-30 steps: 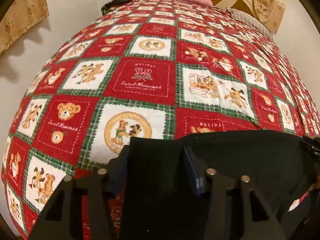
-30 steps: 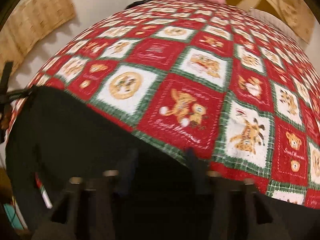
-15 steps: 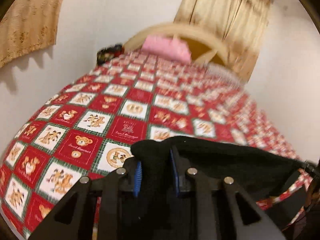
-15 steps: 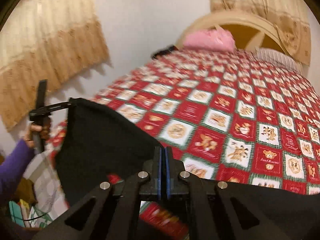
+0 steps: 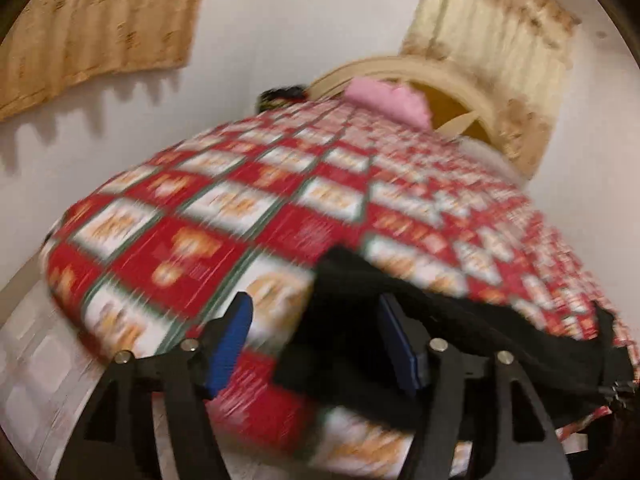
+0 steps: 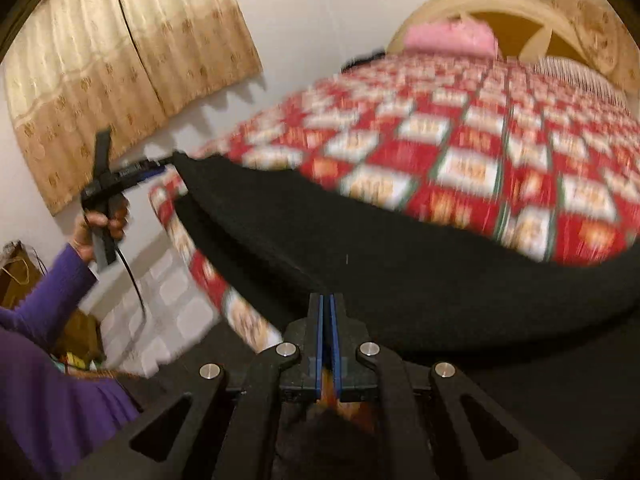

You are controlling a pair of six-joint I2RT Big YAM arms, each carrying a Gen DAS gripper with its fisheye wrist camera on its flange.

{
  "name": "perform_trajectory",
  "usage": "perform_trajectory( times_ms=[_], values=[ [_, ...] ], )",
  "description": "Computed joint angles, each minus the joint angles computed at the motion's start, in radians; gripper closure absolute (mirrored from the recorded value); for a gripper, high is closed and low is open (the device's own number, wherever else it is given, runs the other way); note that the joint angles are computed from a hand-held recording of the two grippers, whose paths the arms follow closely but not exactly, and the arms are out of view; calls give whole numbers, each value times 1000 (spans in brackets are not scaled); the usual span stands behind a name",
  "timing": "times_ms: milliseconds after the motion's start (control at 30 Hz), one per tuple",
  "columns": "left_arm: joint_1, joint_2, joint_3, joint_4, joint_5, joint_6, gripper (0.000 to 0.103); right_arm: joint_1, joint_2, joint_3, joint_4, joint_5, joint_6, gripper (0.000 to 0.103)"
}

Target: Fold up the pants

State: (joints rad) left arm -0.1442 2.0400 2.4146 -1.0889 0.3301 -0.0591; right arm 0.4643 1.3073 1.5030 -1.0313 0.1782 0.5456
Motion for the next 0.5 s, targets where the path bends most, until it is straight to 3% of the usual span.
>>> perform_trajectory(
  times_ms=[67, 133, 233, 367, 500],
  values=[
    [7, -1, -13, -36, -51, 0, 33, 11, 21, -10, -32, 11, -14, 100],
    [17, -1, -20, -78, -108, -14, 31, 15, 8, -33, -15, 11, -15, 100],
    [37, -62, -122, -64, -144, -6, 31, -2, 3, -27, -39, -13, -33, 100],
    [51, -122, -196, -30, -142, -10, 31, -22, 8, -8, -78, -51, -48, 100],
    [29, -94, -91, -43, -105, -20, 31, -16, 7, 21, -124, -19, -40, 99]
  ],
)
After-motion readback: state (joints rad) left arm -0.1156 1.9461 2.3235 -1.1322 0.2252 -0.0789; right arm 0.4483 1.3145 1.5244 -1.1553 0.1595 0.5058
